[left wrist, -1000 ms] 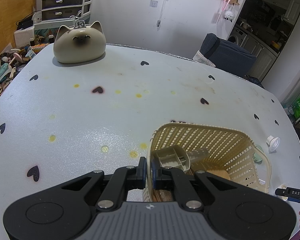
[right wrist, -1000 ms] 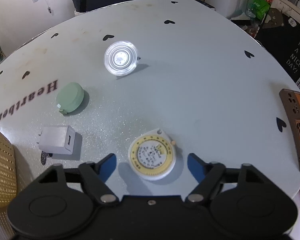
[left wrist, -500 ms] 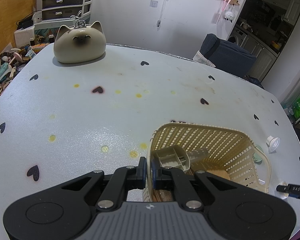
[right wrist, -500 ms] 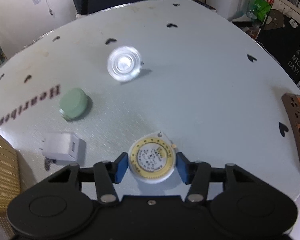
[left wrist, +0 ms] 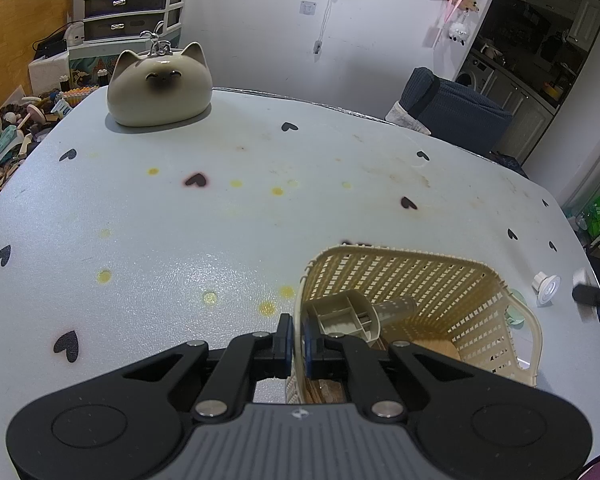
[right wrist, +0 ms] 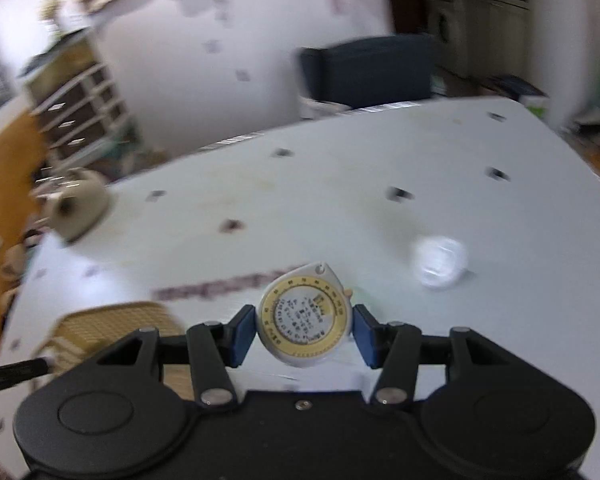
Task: Organize rigid objects
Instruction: 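Carry the tape measure into the basket and lower it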
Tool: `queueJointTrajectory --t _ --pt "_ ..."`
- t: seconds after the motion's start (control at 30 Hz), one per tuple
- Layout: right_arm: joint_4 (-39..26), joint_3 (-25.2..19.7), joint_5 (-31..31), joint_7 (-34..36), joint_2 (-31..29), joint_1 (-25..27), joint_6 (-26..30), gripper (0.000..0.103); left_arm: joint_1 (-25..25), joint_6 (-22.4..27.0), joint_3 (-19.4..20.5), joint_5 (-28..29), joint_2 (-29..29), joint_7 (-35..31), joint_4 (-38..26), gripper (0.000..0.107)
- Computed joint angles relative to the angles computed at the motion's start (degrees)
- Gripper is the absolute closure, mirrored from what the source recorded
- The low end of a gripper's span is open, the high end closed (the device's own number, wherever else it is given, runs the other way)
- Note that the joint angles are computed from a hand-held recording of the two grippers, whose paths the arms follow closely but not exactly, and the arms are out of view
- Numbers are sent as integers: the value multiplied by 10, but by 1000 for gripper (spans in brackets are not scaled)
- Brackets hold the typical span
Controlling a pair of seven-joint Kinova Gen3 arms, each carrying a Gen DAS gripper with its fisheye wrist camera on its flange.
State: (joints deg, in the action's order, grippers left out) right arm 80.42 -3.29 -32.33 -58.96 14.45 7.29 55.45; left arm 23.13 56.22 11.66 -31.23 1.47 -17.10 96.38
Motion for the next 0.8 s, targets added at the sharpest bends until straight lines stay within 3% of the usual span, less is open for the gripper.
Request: queueJointTrajectory --t 0.17,0.37,0.8 --pt "-31 -25 -53 68 8 7 67 50 0 0 0 0 0 0 0 102" --pt "-63 -36 -62 113 27 -18 139 50 0 0 0 0 0 0 0 102" --pt "-164 -41 71 79 95 -121 276 50 -1 -7 0 0 0 4 6 102"
